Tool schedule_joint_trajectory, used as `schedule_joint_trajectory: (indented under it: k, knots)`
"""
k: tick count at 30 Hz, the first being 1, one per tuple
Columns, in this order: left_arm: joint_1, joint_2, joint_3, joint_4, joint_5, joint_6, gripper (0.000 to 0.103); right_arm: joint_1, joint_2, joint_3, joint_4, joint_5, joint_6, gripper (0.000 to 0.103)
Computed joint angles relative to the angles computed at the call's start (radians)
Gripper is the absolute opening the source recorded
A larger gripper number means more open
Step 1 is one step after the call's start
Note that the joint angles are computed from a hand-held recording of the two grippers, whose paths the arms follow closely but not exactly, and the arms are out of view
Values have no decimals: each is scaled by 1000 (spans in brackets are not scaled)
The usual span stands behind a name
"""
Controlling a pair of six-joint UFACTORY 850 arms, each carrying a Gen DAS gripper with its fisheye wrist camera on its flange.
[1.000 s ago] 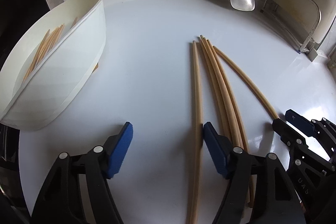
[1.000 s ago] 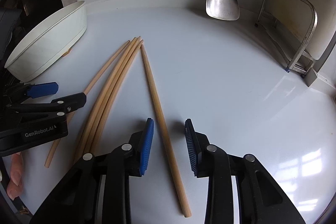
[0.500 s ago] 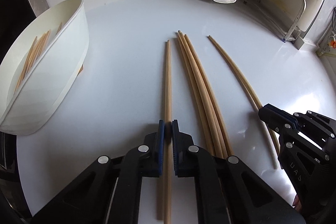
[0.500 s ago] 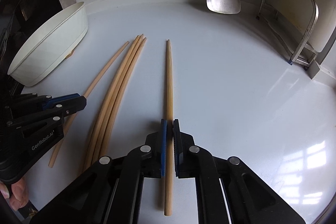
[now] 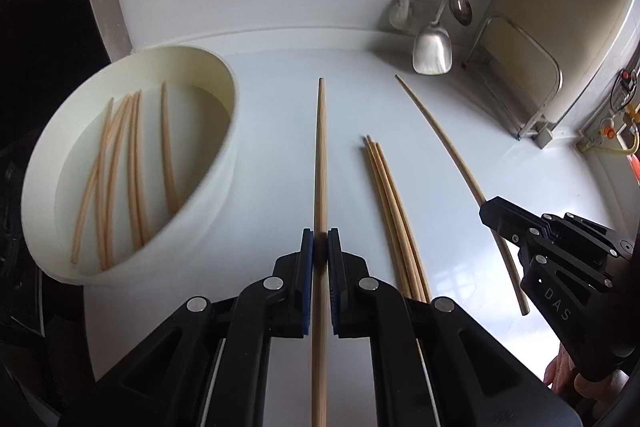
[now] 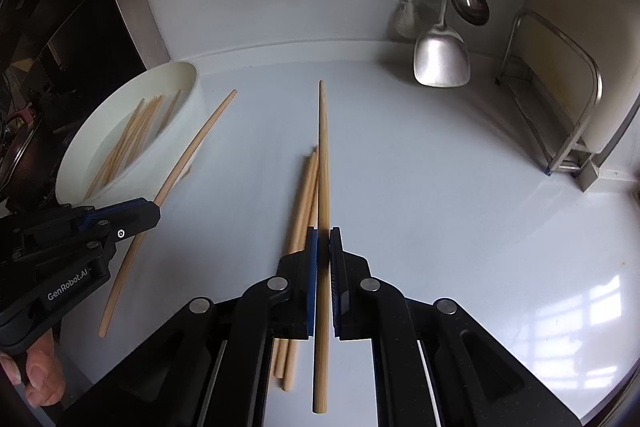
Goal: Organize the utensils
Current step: 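Close the left tool on a chopstick while the right tool grasps another, then carry both held chopsticks into the white basin and lower them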
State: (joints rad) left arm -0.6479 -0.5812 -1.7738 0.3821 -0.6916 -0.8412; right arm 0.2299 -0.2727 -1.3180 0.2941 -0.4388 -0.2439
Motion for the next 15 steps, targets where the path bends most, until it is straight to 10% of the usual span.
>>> schedule_joint_trajectory:
  k: [15]
  knots:
    - [225, 156, 162, 93, 19, -51, 8, 184, -257, -410, 28, -90, 84, 6]
